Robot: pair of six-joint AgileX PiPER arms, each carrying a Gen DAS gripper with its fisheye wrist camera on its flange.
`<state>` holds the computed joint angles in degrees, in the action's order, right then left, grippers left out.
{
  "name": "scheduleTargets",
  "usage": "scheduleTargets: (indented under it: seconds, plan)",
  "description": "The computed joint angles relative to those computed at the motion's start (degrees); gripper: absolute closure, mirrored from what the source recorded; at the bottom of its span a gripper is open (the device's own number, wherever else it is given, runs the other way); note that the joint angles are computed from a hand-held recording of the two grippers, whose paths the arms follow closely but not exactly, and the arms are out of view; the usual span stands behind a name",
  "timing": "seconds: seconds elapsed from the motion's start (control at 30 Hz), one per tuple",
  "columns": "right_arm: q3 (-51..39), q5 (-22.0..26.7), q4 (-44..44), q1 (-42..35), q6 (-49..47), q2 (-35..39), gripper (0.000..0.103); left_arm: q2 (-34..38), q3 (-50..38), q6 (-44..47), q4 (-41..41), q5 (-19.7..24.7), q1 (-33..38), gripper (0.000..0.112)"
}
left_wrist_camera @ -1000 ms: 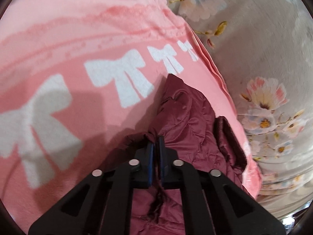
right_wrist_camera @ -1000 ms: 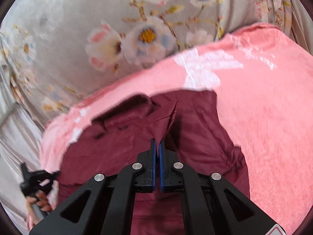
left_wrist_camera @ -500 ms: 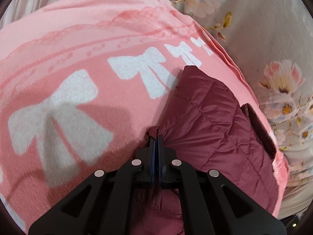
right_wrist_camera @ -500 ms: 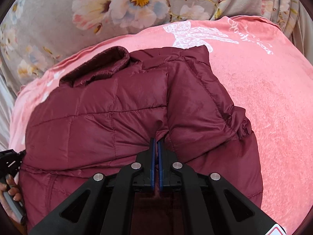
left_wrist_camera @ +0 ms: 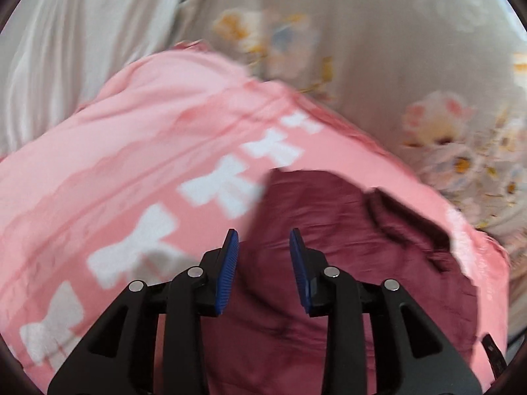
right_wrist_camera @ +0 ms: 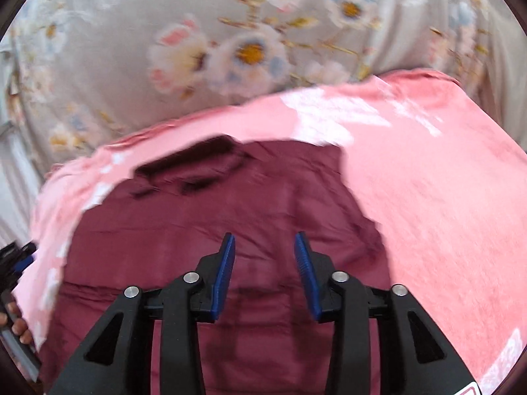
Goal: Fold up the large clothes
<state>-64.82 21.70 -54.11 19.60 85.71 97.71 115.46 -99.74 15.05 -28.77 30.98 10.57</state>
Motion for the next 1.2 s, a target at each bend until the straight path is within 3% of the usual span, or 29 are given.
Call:
scheduleTargets:
  seconds: [0.1, 0.23, 0.33, 0.57, 1.07, 1.2]
  plan:
    - [-7.25, -0.03, 7.03, 2.05, -10.31, 4.25, 0.088, 1.54, -2.88, 4.42, -4.91, 3.69, -3.3, 0.081]
    - [-13.87, 0.79, 15.12, 3.71, -18.98, 10.87, 0.095, 5.8, -4.77, 1.47, 1.49, 3.11, -9.94, 0.082]
    - [-15.86, 1.5, 18.13, 4.43, -21.61, 14.37, 0.096, 8.69, -4.99, -1.48, 6.16, 2.48, -12.62, 0.082]
    - [-16.72, 1.79, 23.98, 4.25, -26.31, 17.6, 0.098, 9.44, 0.19, -0.78, 7.27, -1.63, -13.26, 0.082]
    - [-17.23, 1.1, 27.66, 3.63, -29.21, 19.34, 0.1, 10.74, 0.9, -5.63, 15.05, -4.46, -15.49, 0.082]
    - [-16.23, -0.62, 31.97, 2.74, -32.97, 18.49, 0.097, 10.13, 1.53, -2.35, 11.06, -4.54, -14.7, 0.082]
